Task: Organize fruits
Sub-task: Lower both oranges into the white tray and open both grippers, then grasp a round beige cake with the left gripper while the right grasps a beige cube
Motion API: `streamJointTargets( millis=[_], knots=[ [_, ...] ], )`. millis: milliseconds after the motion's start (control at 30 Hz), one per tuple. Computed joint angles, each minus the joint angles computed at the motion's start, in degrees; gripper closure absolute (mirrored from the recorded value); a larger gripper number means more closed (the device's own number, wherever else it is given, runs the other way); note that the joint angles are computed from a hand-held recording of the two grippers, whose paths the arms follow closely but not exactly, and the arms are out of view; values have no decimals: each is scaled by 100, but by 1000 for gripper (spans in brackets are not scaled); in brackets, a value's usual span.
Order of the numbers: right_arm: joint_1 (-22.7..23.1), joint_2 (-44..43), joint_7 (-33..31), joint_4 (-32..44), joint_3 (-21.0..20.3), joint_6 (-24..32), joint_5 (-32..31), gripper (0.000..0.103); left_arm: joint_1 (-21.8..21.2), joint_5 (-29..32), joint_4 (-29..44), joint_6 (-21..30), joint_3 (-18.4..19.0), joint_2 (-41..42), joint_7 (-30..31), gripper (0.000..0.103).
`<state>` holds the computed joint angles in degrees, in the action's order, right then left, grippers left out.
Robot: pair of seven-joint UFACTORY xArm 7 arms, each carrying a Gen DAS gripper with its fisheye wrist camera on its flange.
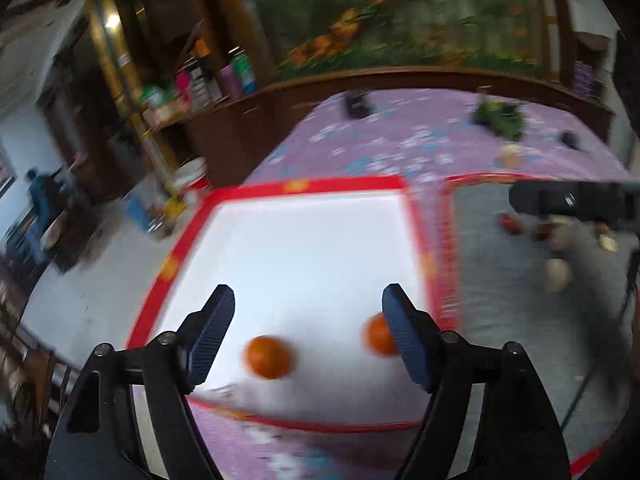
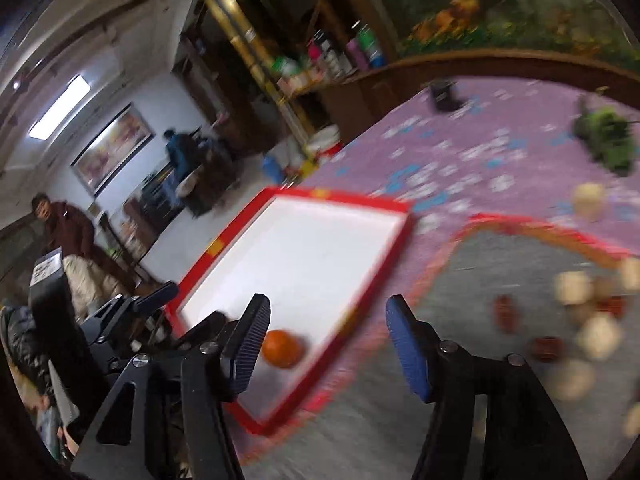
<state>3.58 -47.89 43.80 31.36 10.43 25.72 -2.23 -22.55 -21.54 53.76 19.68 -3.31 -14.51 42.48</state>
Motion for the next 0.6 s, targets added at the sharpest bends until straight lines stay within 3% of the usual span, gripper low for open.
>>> streamJointTargets(
  millis=[133, 267, 367, 600],
  knots=[
    [-333, -2035, 188, -630, -55, 1851, -203, 37, -663, -457, -362, 168, -64, -370, 814, 24],
    [-405, -3112, 44, -863, -111, 3491, -334, 37, -944, -484, -374, 466, -277, -279, 818, 24],
    [-397, -3372, -31, -1064, -159, 3833, -311, 37, -949, -375, -185, 728, -514, -42, 478, 24],
    [-501, -3193, -175, -1417, -245, 3396, -329, 43, -1037, -374, 54, 945, -720, 222, 188, 24]
  ],
)
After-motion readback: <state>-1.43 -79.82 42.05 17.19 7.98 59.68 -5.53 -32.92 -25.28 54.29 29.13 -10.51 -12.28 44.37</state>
